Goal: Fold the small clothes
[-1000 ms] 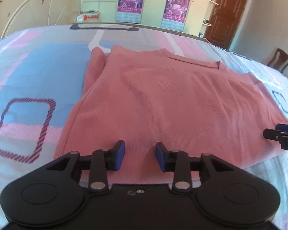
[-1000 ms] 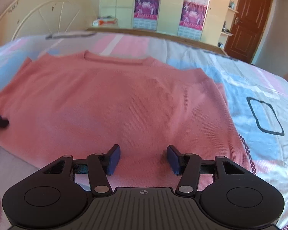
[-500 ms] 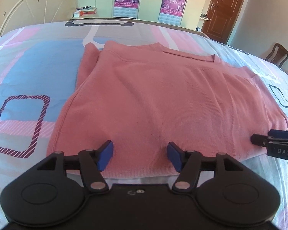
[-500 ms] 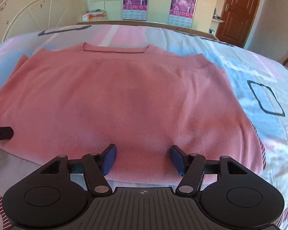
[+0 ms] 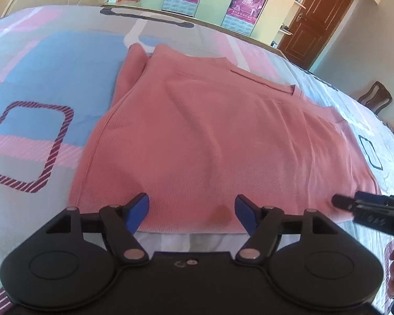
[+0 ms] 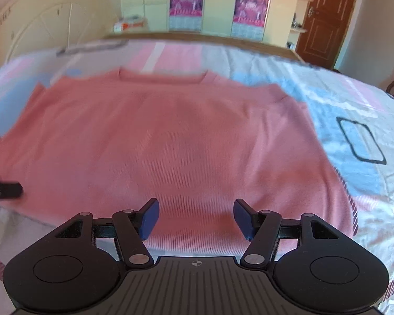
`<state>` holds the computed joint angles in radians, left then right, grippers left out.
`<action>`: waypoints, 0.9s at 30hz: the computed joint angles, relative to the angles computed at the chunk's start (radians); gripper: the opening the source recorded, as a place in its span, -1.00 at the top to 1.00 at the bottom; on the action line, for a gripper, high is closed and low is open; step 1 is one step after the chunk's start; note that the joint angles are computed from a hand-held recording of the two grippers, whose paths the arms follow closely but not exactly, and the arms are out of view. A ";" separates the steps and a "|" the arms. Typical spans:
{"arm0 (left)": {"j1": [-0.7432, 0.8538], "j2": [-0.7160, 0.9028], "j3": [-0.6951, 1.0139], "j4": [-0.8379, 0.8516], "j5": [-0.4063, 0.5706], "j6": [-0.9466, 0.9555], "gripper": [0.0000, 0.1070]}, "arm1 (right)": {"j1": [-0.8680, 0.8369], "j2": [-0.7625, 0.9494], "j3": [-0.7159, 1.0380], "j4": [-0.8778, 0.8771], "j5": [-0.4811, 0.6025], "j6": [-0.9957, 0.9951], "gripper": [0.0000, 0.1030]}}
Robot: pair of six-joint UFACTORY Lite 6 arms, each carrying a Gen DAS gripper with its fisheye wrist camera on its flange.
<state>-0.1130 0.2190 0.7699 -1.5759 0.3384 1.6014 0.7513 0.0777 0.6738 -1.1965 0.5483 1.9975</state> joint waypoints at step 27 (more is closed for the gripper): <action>0.028 -0.066 -0.126 -0.183 0.080 -0.188 -0.43 | -0.182 0.043 0.027 -0.575 -0.198 0.300 -0.34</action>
<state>-0.0849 0.1532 0.6435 -1.7590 0.4181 1.4134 0.5695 0.1206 0.7005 -1.7714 0.3504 2.2978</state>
